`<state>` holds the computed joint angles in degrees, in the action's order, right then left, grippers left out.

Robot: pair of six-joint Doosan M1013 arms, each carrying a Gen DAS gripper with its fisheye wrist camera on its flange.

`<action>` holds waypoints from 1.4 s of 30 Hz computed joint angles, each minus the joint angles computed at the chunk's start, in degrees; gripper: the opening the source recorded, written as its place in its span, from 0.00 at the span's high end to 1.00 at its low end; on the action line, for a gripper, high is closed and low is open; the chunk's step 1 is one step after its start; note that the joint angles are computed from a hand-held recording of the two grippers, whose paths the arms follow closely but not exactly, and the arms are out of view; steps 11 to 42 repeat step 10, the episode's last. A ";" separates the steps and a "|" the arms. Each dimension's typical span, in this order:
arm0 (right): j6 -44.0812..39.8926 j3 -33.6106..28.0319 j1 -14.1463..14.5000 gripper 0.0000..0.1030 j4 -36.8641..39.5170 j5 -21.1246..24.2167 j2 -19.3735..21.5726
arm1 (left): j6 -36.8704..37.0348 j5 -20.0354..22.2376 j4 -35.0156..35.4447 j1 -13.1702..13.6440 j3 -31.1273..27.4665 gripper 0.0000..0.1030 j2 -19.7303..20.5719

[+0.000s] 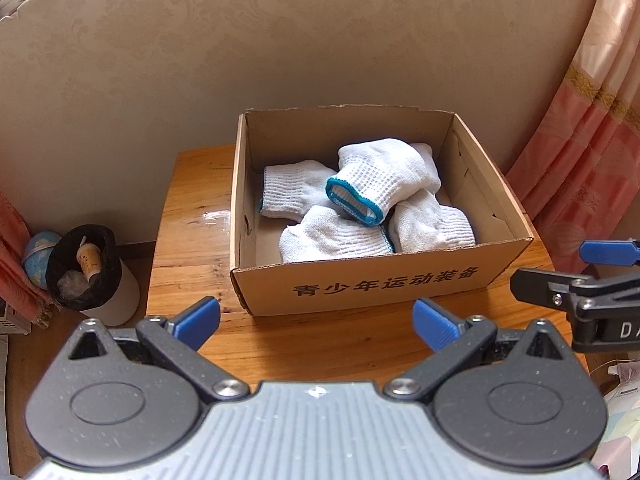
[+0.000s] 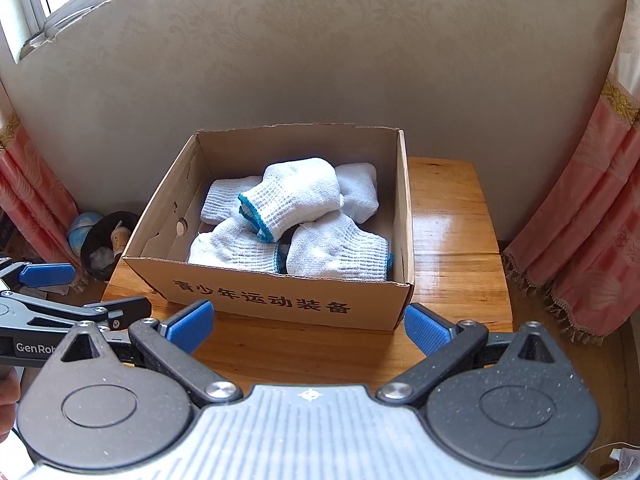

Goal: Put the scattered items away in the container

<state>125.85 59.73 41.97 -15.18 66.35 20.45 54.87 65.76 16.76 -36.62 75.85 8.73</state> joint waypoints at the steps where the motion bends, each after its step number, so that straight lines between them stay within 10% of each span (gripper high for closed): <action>1: 0.05 0.01 0.01 0.00 -0.05 -0.05 0.00 | -0.03 -0.01 0.08 -0.01 -0.03 0.01 0.02; 42: -0.08 -0.16 0.07 0.00 -0.04 0.02 0.13 | 0.88 -0.16 0.11 -0.11 -0.21 0.01 0.22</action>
